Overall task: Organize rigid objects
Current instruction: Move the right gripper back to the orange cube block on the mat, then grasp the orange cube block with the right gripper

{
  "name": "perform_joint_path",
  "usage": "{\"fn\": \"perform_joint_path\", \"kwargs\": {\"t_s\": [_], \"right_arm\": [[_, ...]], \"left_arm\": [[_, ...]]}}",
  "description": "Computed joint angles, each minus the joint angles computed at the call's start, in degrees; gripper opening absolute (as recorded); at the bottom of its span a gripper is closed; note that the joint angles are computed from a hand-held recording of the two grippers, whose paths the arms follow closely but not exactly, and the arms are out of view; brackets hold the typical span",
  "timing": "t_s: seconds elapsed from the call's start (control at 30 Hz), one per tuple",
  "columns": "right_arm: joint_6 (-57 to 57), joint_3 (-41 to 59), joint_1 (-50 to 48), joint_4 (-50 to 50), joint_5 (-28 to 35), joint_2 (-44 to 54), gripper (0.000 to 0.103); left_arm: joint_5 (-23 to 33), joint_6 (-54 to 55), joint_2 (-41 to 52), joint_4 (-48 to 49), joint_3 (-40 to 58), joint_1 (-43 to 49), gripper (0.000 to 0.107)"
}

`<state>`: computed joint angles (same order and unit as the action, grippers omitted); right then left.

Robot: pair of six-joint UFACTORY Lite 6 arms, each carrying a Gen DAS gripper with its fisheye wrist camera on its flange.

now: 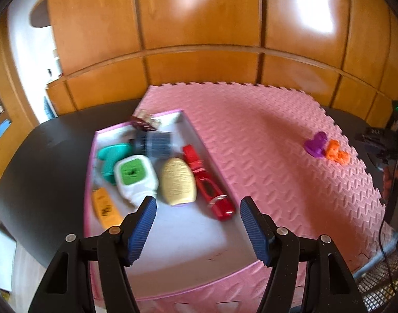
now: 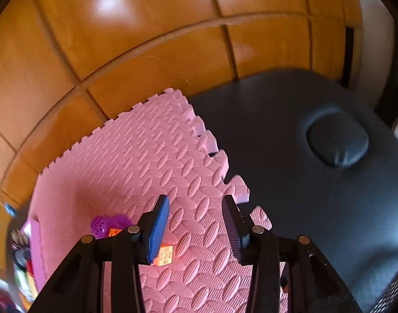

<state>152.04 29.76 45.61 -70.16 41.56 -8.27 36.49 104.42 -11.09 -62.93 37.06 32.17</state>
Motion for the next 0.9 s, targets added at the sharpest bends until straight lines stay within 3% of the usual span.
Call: {"fn": "perform_joint_path", "kwargs": {"t_s": [0.27,0.4,0.53,0.67,0.73,0.83,0.9], "right_arm": [[3.87,-0.83,-0.19,-2.21,-3.69,-0.52,0.042],[3.46,0.81,-4.13,-7.39,-11.83,2.88,0.045],[0.98,4.96,-4.77,-11.38,-15.98,7.48,0.045],[-12.63,11.94,-2.24,-3.43,-12.60,13.46,0.047],[-14.16,12.92,-2.12,-3.04,-11.94,14.57,0.052],[-13.69,12.58,-2.15,-3.58,-11.52,14.27,0.053],[-18.50,13.72,-2.69,1.37,-8.87,15.42,0.053]], "left_arm": [[-4.61,-10.63,-0.27,4.61,-1.79,-14.76,0.067],[-6.33,-14.97,0.53,5.85,-2.15,-19.73,0.067],[-7.44,-16.04,0.20,6.31,-3.77,-21.89,0.067],[-7.50,-15.09,0.05,6.23,-5.06,-21.86,0.067],[-7.11,-14.71,0.39,6.28,-5.17,-21.38,0.067],[-6.34,-13.81,1.27,6.22,-5.07,-20.22,0.067],[-6.23,-13.44,1.87,6.16,-4.88,-19.59,0.067]]}}
